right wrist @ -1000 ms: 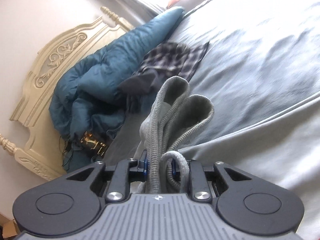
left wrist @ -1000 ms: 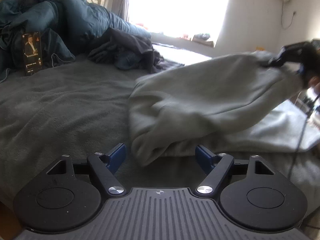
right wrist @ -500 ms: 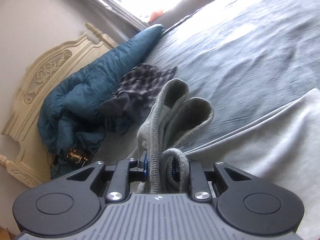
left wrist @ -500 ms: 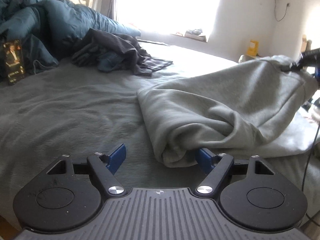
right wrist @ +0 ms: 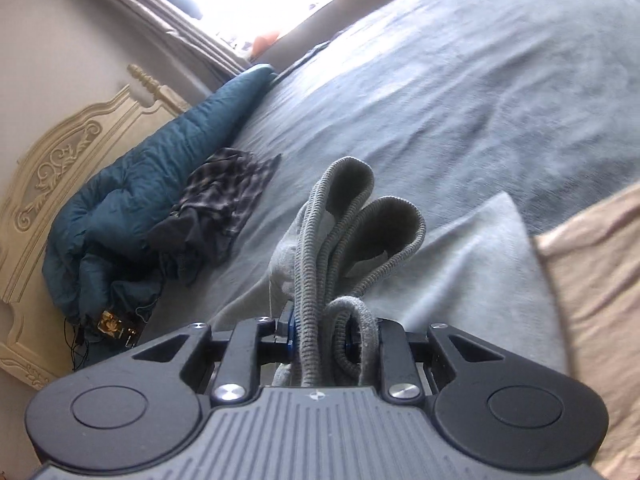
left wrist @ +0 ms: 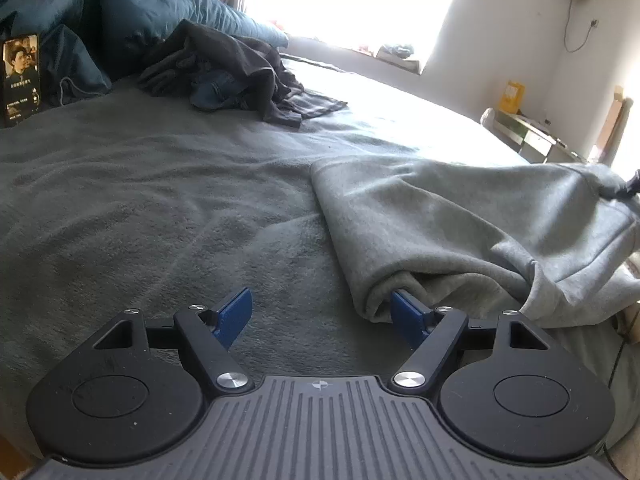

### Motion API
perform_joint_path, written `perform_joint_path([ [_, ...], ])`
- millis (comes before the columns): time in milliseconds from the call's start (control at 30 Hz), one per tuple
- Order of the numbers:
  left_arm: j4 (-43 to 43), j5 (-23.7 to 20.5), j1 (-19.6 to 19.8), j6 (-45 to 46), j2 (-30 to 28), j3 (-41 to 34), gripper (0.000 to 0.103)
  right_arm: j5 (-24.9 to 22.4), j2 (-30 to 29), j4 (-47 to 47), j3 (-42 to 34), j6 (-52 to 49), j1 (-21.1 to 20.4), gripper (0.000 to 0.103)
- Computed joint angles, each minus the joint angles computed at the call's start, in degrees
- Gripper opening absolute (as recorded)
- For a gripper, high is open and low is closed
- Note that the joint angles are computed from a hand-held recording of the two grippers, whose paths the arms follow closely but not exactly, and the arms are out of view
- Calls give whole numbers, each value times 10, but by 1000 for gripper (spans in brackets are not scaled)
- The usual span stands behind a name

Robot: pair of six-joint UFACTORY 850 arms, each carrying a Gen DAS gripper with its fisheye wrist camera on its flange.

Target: Fold clothes

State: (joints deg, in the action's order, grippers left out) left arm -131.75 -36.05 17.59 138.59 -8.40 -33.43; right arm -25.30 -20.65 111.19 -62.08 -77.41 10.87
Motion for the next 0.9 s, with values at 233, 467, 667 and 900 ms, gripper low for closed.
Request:
perform_joint_path([
  [233,6,17,-9,-8,-2,-7,77,-31,-30,-12,10,20,-29,23],
  [467,8,31,-12,-5,-7,-16,77,-64,-35,-17,19,10,-49,23],
  [667,6,36,-14,-7,-13,-22,77,-58,-47,-37,16,15,-61,24],
  [900,35,25,-6,-30,-15,-23,77,-70,-42,-39,30,5,-78,33],
])
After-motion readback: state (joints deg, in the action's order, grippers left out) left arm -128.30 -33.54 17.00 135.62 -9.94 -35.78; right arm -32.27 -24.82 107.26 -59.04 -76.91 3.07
